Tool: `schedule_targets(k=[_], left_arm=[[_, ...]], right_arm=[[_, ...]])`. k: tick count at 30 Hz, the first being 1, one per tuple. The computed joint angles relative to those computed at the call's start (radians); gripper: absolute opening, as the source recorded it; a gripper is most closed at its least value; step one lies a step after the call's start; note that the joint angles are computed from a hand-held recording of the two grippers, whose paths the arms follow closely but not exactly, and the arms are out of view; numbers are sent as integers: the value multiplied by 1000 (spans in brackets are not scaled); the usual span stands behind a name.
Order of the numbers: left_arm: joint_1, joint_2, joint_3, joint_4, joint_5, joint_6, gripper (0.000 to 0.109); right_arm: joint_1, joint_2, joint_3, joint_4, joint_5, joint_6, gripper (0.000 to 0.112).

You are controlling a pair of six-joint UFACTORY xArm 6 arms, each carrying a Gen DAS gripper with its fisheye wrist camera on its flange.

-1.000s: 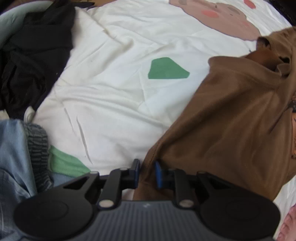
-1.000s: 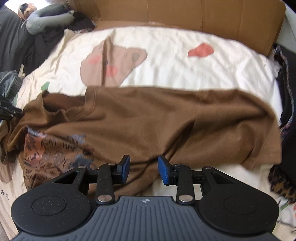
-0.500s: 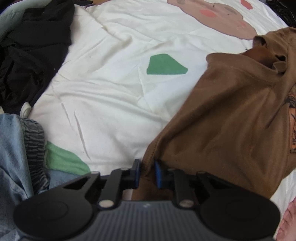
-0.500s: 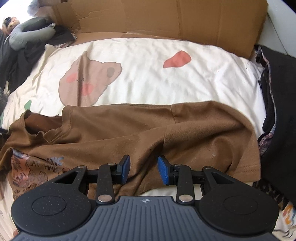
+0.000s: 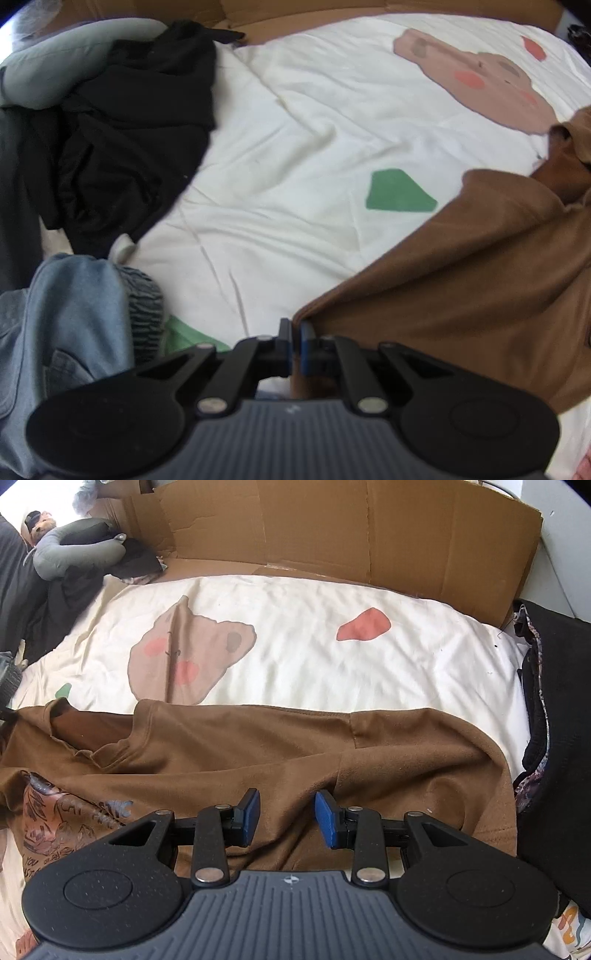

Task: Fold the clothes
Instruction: 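Grasp the T-shirt edge with the right tool while the left tool holds it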

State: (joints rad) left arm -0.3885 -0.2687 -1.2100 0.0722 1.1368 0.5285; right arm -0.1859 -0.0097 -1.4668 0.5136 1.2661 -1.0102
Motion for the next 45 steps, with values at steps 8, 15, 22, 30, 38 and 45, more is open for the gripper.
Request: schedule_targets(k=[8, 15, 22, 30, 38, 45], left_arm=[[-19, 13, 56, 28, -73, -15, 5], [-9, -7, 89, -5, -89, -43, 5], [-11, -9, 92, -8, -86, -68, 5], [-4, -13, 88, -20, -74, -42, 5], [2, -16, 86, -32, -70, -46, 5], [2, -21, 86, -31, -65, -45, 5]], right_arm=[[-2, 4, 3, 46, -60, -47, 40], [1, 33, -21, 56, -111, -75, 40], [-5, 130, -151, 49, -73, -134, 45], [30, 263, -315, -20, -39, -231, 45], [74, 394, -481, -52, 84, -337, 45], [125, 412, -478, -120, 94, -472, 45]])
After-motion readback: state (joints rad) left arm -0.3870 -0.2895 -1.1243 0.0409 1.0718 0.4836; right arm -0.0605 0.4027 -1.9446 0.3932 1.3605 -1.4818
